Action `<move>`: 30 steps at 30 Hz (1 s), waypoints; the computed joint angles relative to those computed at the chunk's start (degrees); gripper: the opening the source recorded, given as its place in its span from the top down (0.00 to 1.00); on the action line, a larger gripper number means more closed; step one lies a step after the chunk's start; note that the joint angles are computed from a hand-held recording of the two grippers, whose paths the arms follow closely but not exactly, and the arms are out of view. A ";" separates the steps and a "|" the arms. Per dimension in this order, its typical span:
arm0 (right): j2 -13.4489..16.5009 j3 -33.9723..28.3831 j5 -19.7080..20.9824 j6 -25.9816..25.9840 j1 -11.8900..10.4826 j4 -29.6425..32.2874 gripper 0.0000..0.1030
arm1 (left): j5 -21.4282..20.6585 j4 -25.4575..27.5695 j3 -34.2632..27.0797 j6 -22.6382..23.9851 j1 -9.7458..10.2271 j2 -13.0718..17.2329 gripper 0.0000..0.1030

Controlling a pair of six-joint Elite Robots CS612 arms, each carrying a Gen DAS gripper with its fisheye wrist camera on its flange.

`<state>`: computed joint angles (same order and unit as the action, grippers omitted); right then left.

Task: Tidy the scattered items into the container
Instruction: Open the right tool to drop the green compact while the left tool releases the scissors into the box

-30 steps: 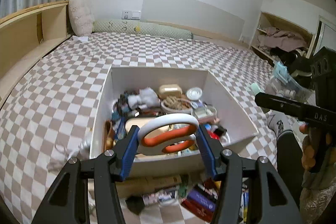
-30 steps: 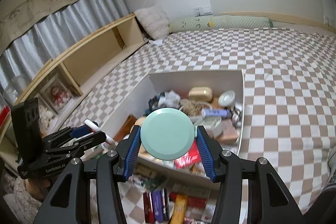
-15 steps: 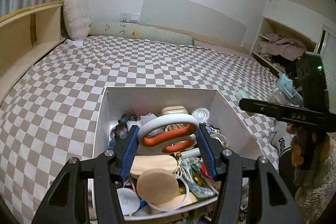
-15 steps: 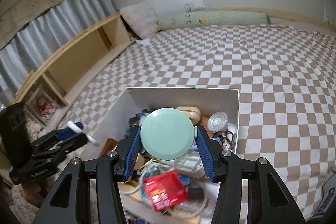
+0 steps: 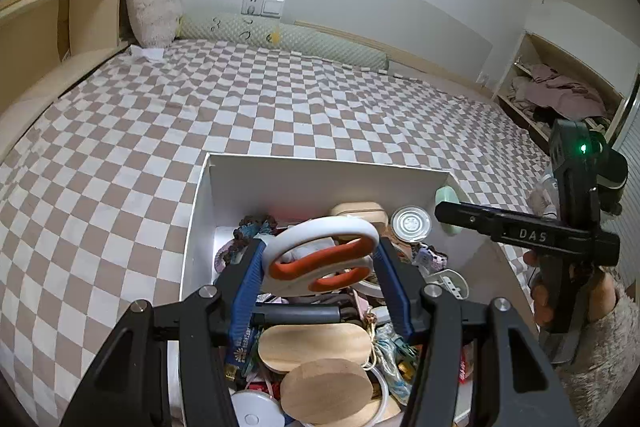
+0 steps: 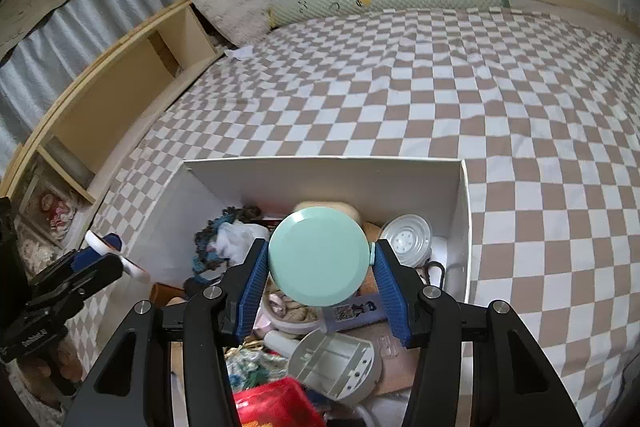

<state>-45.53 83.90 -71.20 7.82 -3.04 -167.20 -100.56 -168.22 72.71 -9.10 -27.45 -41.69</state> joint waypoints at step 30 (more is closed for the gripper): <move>-1.36 3.24 8.01 1.13 -0.94 -3.96 0.00 | 4.75 18.71 -9.46 3.72 -0.93 4.56 0.32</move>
